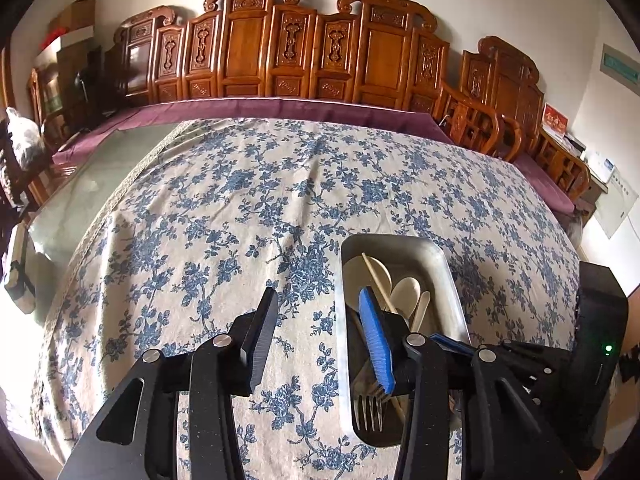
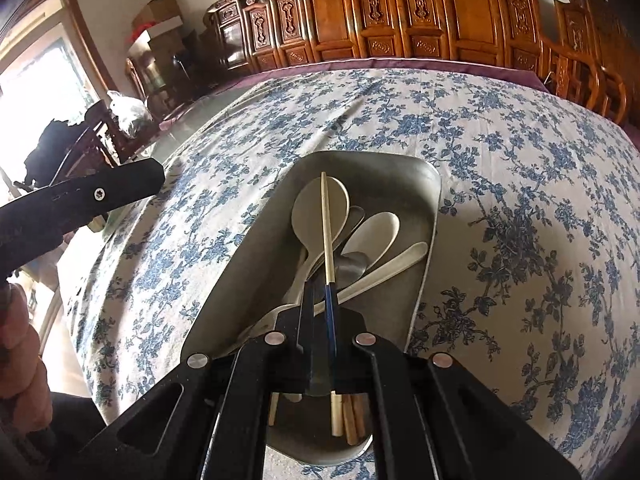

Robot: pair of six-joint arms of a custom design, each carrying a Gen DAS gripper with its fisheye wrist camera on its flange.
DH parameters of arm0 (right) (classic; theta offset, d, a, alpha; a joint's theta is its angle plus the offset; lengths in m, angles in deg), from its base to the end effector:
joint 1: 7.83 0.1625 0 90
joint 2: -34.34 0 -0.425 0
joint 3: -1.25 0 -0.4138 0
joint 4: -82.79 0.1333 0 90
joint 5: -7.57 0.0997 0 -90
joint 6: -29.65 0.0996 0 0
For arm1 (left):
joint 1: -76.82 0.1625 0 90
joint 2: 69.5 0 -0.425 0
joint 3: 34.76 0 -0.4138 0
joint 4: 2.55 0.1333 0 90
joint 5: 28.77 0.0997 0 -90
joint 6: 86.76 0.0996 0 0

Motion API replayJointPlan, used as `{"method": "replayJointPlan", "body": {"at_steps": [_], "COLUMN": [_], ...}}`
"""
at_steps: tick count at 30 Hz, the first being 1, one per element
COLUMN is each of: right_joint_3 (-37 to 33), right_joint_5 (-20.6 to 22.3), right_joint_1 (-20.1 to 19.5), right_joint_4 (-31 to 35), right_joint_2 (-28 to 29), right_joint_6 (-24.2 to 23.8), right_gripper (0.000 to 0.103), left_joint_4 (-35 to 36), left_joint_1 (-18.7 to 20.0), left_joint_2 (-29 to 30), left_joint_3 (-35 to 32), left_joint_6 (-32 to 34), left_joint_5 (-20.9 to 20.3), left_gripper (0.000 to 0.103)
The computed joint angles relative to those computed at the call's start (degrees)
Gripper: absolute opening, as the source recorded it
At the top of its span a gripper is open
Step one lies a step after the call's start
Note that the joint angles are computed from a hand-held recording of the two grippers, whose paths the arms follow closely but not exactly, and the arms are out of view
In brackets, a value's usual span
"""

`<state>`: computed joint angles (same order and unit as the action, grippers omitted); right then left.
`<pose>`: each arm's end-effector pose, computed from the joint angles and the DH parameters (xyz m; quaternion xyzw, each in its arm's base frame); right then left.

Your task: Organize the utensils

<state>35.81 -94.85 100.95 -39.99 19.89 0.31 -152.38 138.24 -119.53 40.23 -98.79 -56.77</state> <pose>0.4017 -0.8338 0.0532 0.3919 -0.9071 0.0993 0.1172 -0.1677 -0.7703 0.3322 -0.0350 0.8315 -0.4114 0.3717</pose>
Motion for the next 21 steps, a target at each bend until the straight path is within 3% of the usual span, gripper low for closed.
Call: {"method": "replayJointPlan", "body": {"at_steps": [11,12,14,18,21], "right_joint_3": [9.8,11.0,13.2,17.6,21.2], "right_joint_5": [0.2,0.6,0.7,0.3,-0.3], "right_joint_1": [-1.1,-1.3,-1.6,-1.9,-2.1], "right_joint_4": [-8.8,-9.9,-11.9,-15.5,-18.4], "right_joint_2": [-8.0,-9.1,-11.1,-14.9,-17.9], "right_joint_6": [-4.8,-4.7,-4.3,-3.3,-2.9], "right_gripper": [0.008,0.014,0.028,0.048,0.07], "left_joint_4": [0.4,0.5,-0.1,-2.9,-4.3], "left_joint_1": [-0.3,-0.4,-0.9,-2.3,-3.6], "left_joint_2": [0.5,0.6,0.8,1.5,2.1], "left_joint_3": [0.1,0.1,0.5,1.5,2.0], "left_joint_6": [0.2,0.3,1.0,4.1,6.0], "left_joint_5": [0.0,0.1,0.2,0.8,0.8], "left_gripper": [0.05,0.05,0.064,0.077,0.089]}}
